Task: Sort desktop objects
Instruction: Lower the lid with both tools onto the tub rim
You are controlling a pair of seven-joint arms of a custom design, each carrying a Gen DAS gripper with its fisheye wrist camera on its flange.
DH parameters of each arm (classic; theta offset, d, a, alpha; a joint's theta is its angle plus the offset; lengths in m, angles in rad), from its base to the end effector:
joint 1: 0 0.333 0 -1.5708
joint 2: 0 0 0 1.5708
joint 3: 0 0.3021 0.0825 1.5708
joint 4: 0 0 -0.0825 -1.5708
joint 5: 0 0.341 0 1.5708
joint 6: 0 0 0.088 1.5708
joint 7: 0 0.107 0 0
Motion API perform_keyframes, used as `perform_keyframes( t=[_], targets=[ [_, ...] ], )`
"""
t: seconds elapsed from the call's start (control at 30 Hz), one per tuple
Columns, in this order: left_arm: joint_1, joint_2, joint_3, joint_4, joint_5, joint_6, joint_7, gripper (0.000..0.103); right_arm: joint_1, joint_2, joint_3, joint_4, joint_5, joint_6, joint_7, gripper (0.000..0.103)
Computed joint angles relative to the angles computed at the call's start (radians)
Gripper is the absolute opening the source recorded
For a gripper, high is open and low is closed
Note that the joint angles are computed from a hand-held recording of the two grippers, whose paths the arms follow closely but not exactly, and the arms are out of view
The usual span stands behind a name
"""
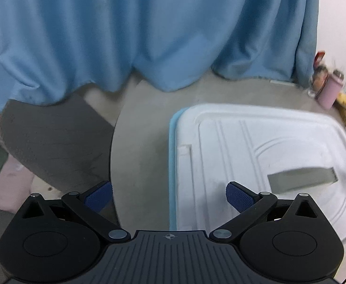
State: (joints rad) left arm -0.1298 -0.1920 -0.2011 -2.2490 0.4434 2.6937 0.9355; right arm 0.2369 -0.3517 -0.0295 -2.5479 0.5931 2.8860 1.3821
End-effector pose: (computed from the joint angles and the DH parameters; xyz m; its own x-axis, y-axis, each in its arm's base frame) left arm 0.4637 -0.1799 0.5198 -0.0312 -0.9989 -0.0358 -0.7611 0.0469 -0.6469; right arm 0.4260 0.0558 0.4773 -0.0012 -0.9329 -0.3601 -0.7876 0.2228 -0.5745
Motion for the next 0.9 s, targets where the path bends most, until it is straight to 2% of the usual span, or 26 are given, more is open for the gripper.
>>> perform_keyframes(
  t=[0.3, 0.5, 0.63, 0.8, 0.9],
  targets=[
    [-0.008, 0.001, 0.011, 0.017, -0.051, -0.036, 0.047, 0.103, 0.007, 0.013, 0.008, 0.015, 0.000, -0.053, 0.010, 0.091],
    [-0.031, -0.005, 0.033, -0.005, -0.145, -0.009, 0.150, 0.103, 0.009, 0.023, 0.027, 0.015, -0.007, -0.041, 0.026, 0.088],
    [-0.023, -0.003, 0.035, -0.019, -0.168, 0.019, 0.159, 0.103, 0.002, 0.026, 0.033, 0.020, -0.028, -0.046, 0.050, 0.085],
    [-0.001, 0.013, 0.020, -0.002, -0.125, 0.009, 0.134, 0.102, 0.008, 0.033, 0.037, 0.024, -0.037, -0.037, 0.066, 0.085],
    [0.005, 0.029, 0.016, 0.017, -0.096, 0.000, 0.119, 0.102, -0.018, 0.044, 0.069, 0.033, -0.104, -0.024, 0.111, 0.085]
  ],
)
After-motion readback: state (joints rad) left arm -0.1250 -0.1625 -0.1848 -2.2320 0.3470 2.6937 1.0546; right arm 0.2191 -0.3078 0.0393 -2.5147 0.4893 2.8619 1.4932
